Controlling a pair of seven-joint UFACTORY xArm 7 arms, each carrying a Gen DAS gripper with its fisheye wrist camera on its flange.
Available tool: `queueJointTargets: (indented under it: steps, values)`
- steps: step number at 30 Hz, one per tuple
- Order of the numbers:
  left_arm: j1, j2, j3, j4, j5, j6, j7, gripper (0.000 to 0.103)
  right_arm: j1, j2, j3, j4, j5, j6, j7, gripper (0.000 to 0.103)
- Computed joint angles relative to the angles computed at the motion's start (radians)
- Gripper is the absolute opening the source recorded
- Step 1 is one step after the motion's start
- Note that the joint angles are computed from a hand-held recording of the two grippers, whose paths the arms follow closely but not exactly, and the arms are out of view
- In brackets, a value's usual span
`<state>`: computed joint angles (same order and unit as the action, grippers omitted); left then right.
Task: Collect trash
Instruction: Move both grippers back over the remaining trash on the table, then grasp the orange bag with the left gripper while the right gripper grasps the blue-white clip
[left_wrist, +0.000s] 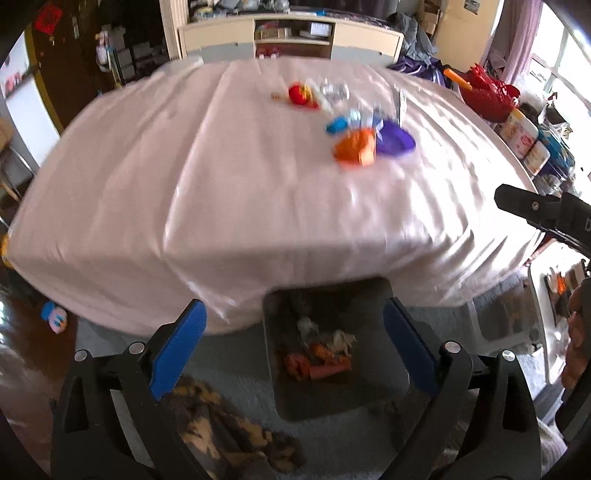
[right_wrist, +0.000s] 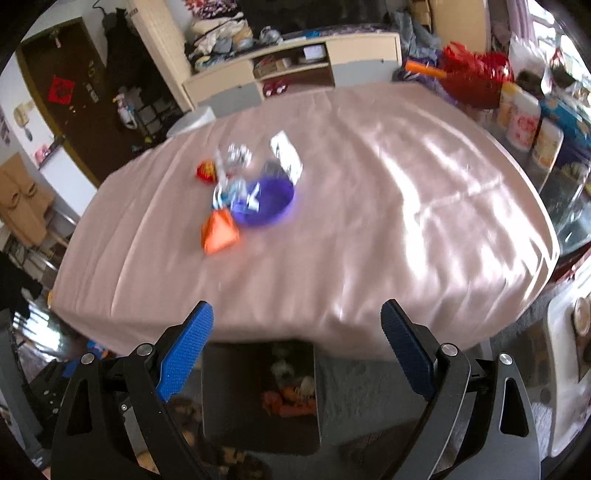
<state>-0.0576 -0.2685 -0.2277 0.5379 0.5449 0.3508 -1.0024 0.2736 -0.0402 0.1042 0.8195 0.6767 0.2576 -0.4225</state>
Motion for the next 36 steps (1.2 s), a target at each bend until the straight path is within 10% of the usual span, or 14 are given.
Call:
queueJointTargets:
  steps: [10,18,28,32,36]
  values:
    - [0.008,0.174,0.035,0.200,0.199,-0.013,-0.076,0.092,-0.046,0.162,0.057,0.225,-0.031,0.001,0.014,0.091]
    - [-0.045,0.356,0.142,0.349,0.480,-0.108,-0.307,0.072,-0.095,0.319,0.117,0.374,-0.070,0.004,0.033,0.056]
    - [-0.129,0.541,0.263,0.486,0.395,-0.178,-0.194,0.063,-0.120,0.460,0.180,0.524,-0.121,0.038,0.054,0.056]
    - [-0.170,0.548,0.335,0.475,0.399,-0.238,-0.187,0.036,-0.099,0.517,0.173,0.581,-0.187,0.057,0.100,0.049]
    - [-0.166,0.527,0.351,0.438,0.312,-0.275,-0.095,0.036,-0.096,0.554,0.183,0.612,-0.214,0.073,0.123,0.041]
